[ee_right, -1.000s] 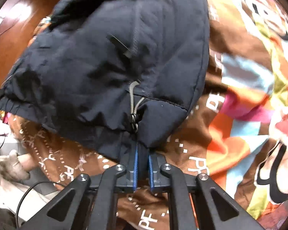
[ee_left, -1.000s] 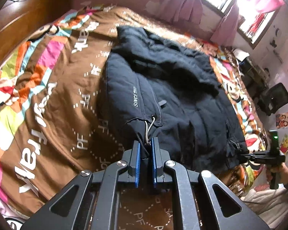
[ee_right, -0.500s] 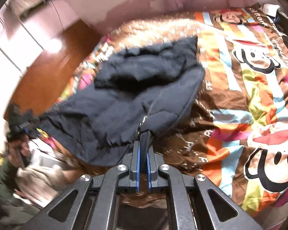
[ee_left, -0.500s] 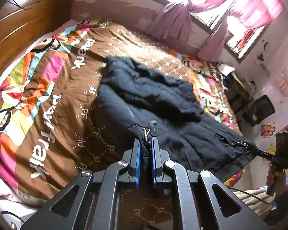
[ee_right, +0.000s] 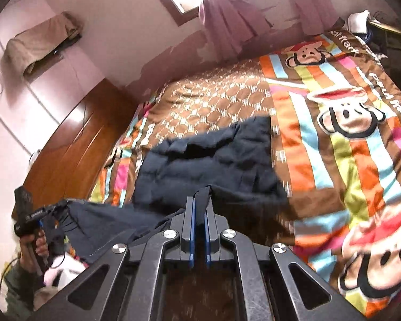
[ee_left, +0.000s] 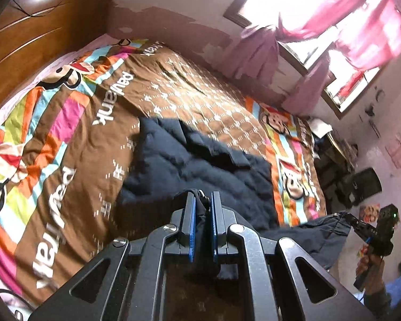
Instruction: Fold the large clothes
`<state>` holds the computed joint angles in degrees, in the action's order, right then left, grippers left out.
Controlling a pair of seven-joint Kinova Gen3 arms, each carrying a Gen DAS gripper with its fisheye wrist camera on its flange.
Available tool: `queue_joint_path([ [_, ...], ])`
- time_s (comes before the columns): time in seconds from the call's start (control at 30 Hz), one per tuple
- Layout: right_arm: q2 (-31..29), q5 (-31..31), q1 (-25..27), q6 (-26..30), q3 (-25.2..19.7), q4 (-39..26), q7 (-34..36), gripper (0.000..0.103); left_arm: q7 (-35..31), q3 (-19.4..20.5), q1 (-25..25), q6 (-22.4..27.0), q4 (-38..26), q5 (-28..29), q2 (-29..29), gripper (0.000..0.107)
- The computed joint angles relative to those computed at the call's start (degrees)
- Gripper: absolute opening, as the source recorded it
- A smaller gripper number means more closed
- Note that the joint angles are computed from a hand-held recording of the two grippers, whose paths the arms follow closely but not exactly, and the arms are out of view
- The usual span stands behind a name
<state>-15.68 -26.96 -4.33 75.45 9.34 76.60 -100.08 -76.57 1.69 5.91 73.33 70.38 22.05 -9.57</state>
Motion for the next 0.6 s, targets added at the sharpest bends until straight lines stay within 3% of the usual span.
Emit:
queue_joint_path([
  [0.2, 9.03, -2.25, 2.3, -6.69, 0.61, -3.77, 2.73, 0.005, 1.58, 1.29, -1.18, -2.22, -6.91, -2.86, 9.23, 0.007],
  [0.6, 28.23, -0.13, 9.09, -14.92, -6.79, -12.37, 4.75, 0.005, 3.57, 3.24, 1.52, -6.99, -17.39, -12.15, 26.82, 0.007],
])
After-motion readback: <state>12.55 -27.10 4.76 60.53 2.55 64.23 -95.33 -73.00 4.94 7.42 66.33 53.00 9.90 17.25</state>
